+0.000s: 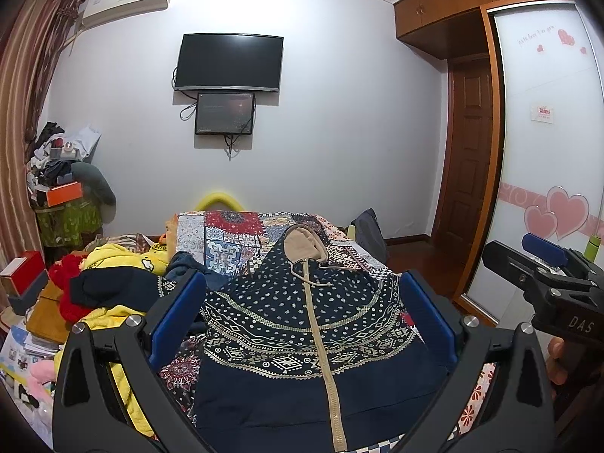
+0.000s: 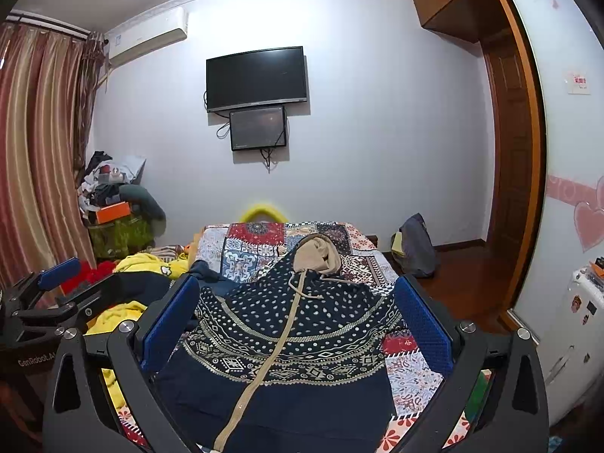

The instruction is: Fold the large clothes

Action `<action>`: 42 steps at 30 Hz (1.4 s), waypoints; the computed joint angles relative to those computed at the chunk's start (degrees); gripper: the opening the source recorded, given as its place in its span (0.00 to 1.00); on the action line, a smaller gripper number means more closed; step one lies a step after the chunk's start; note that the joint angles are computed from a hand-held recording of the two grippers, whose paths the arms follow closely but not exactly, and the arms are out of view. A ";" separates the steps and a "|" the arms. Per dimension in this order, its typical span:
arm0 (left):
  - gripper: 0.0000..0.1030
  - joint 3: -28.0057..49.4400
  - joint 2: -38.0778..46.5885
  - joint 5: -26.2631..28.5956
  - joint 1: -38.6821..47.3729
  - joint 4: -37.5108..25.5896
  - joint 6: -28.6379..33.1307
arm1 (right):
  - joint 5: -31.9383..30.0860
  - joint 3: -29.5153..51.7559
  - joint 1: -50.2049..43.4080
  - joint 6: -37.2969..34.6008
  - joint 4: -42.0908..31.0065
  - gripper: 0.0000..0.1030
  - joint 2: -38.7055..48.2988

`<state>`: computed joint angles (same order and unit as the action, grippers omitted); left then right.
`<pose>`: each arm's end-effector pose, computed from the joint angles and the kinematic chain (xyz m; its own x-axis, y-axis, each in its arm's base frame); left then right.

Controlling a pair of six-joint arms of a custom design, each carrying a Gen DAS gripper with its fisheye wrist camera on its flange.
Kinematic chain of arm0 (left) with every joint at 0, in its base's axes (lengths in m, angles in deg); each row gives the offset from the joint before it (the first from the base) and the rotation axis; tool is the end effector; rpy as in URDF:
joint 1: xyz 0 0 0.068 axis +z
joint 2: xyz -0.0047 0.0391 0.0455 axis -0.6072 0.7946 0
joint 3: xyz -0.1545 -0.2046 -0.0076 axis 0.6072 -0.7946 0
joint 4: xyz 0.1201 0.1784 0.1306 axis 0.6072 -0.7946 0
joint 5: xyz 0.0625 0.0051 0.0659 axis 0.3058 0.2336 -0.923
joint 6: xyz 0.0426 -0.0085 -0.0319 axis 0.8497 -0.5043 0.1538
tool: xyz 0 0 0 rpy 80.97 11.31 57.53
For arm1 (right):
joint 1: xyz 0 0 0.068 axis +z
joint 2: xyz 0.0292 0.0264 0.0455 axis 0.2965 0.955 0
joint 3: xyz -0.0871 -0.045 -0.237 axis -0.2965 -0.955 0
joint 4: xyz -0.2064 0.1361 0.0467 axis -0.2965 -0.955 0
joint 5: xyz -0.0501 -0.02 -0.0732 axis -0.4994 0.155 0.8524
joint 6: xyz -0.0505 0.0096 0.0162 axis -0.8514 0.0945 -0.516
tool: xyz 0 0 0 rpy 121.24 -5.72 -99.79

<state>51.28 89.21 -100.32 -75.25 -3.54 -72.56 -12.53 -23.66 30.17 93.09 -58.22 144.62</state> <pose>0.2870 -0.1979 0.3047 -0.2704 -0.0607 -0.9608 0.0241 0.9973 -0.0698 0.2799 0.0661 0.3214 -0.2709 0.0109 -0.9626 -0.2570 0.9628 0.0832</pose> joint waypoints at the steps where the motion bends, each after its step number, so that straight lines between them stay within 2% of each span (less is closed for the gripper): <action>1: 1.00 0.14 0.04 -0.03 -0.02 -0.10 0.00 | -0.06 0.20 -0.05 0.01 -0.12 0.99 0.12; 30: 1.00 0.56 0.22 0.64 -0.08 -0.85 0.35 | -0.45 0.88 -0.72 0.26 -0.78 0.99 0.86; 42: 1.00 3.49 3.13 4.78 3.23 -2.27 0.28 | 0.50 2.96 -0.47 0.32 -1.57 0.99 3.93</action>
